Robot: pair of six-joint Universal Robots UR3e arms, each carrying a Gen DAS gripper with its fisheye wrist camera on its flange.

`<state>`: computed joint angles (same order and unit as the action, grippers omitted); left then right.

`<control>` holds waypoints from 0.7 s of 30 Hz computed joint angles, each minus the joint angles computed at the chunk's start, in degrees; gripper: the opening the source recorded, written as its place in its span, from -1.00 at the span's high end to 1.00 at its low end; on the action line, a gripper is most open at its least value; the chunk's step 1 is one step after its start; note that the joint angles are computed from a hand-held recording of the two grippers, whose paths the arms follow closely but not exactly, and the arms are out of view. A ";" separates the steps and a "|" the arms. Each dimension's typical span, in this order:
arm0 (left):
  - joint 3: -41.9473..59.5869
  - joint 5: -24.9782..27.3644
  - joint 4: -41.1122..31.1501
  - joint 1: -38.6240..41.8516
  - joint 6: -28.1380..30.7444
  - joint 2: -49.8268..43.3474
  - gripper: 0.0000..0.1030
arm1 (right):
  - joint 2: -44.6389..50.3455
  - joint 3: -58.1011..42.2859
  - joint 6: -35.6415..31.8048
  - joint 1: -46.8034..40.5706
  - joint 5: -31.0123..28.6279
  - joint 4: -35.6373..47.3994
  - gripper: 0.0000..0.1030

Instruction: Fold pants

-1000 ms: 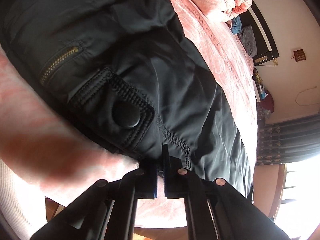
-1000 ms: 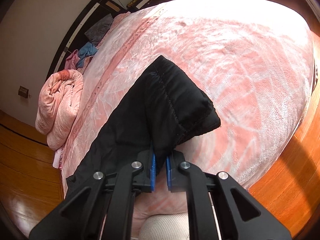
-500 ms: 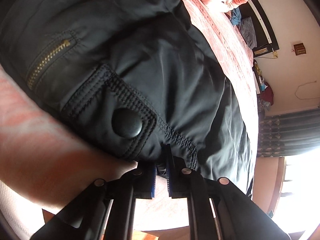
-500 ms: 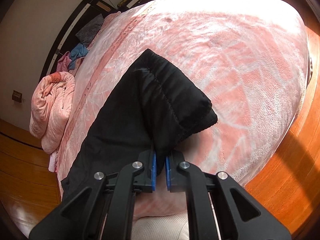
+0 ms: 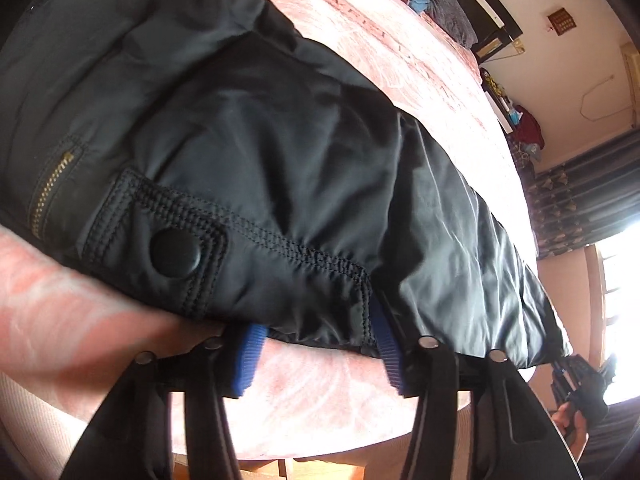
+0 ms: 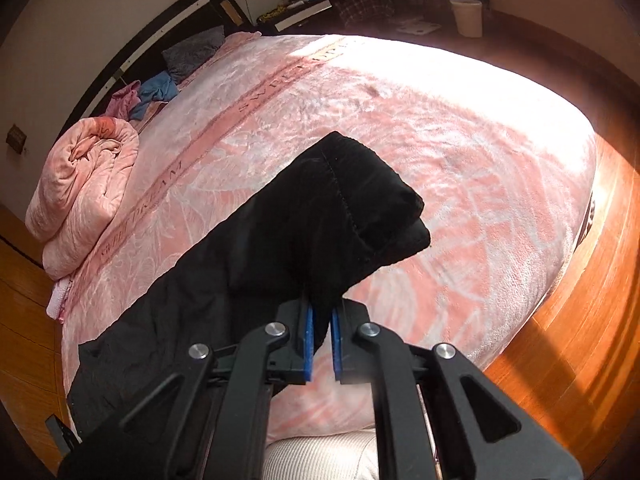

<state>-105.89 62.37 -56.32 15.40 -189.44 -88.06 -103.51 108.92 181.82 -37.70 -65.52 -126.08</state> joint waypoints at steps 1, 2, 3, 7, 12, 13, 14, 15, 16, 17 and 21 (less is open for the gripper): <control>0.43 0.85 0.01 -0.78 0.13 0.46 -0.45 | -0.29 -1.85 0.34 2.38 -0.48 -0.76 0.89; 0.84 1.51 -0.12 -1.35 0.22 0.86 -0.50 | -0.38 -3.79 0.62 4.69 -0.38 -1.20 0.89; 1.04 1.75 -0.59 -1.53 0.32 1.42 -0.57 | -0.23 -5.81 0.63 6.96 -0.15 -1.61 0.89; -0.25 0.52 -2.00 0.86 0.72 4.86 -0.64 | 4.49 -15.61 1.38 19.33 -3.58 -4.46 0.87; -0.61 -2.82 -9.37 7.92 6.62 10.03 -0.64 | 13.00 -27.05 0.81 32.11 -7.97 -4.29 0.85; -0.58 -3.39 -10.50 9.32 7.78 11.25 -0.64 | 14.87 -29.16 0.80 34.44 -8.96 -3.99 0.85; -0.52 -4.66 -11.93 11.01 9.35 12.41 -0.64 | 16.60 -30.97 0.41 36.52 -9.82 -3.52 0.85; -0.49 -6.04 -13.60 13.02 10.82 13.54 -0.64 | 18.38 -32.74 -0.03 38.64 -10.73 -3.16 0.85; -0.58 -6.90 -14.81 14.80 11.72 14.93 -0.64 | 19.94 -33.94 -0.47 40.46 -11.46 -3.02 0.85; -0.46 -7.18 -15.48 16.22 12.15 15.96 -0.64 | 21.74 -35.61 -0.76 42.64 -12.37 -2.41 0.85; 0.65 -6.84 -14.81 20.45 12.65 17.26 -0.65 | 28.13 -39.53 -2.18 49.33 -15.13 -0.88 0.85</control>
<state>-105.24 55.53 -71.12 35.85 -176.78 -70.79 -75.38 69.40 179.64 11.63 -80.66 -126.95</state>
